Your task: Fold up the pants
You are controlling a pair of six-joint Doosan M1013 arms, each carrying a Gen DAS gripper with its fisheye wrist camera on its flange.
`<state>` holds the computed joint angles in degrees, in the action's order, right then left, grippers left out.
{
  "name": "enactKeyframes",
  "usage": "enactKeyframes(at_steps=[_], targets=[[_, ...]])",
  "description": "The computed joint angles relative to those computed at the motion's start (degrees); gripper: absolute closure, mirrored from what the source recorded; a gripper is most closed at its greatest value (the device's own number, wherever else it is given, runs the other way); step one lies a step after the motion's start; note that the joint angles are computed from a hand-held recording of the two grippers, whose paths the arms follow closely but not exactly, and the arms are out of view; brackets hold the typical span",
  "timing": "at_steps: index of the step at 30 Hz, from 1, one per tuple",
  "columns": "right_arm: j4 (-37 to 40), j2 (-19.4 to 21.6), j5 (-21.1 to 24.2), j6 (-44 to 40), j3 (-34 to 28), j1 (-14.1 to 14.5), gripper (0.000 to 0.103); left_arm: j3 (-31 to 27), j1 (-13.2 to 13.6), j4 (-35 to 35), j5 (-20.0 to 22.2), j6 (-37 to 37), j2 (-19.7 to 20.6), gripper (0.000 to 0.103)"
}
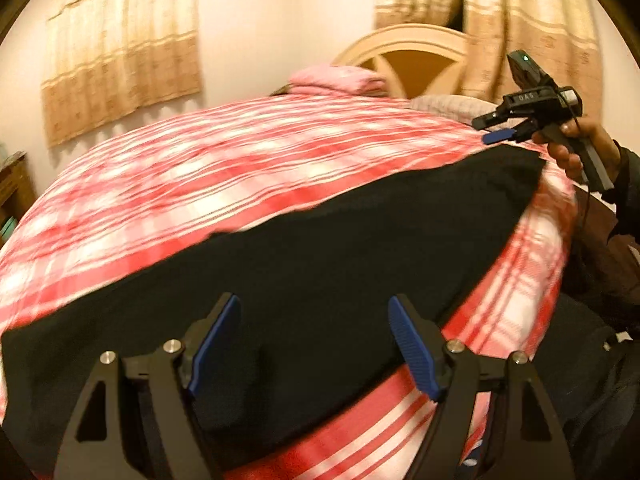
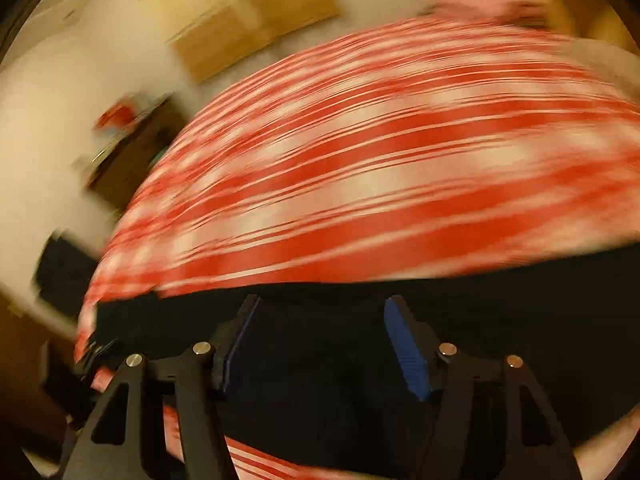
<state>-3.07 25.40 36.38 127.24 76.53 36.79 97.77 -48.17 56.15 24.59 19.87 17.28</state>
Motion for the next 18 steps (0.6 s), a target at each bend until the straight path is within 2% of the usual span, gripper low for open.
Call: enactKeyframes(at_steps=[3,7,11,12,14,16,18], targets=[[-10.7,-5.7,-1.6,15.9,7.1,-1.6,0.039,-2.7,0.0,-5.6,-2.5,8.2,1.7,0.024],[-24.5,-10.3,-2.2,33.9,12.9,-2.1,0.039,-7.2,-0.3,-14.6,-3.4,20.5,4.3,0.024],[-29.5,-11.3,-1.5,40.0,14.6,-2.0,0.039,-11.4,-0.7,-24.5,-3.7,32.9,6.6,0.024],[-30.6,-11.4,-1.7,41.5,15.1,-2.0,0.039,-13.0,-0.8,-29.1,-3.5,38.1,7.5,0.024],[-32.5,-11.6,-3.0,44.7,16.1,-2.2,0.039,-15.0,-0.8,-33.1,-3.1,43.2,8.8,0.024],[-33.3,-11.7,-3.8,46.5,17.0,-2.4,0.039,-17.6,-1.1,-39.0,-1.7,50.2,10.5,0.024],[-32.9,-11.8,-4.5,46.7,17.5,-2.7,0.039,-19.5,-1.4,-41.7,0.1,54.1,11.8,0.024]])
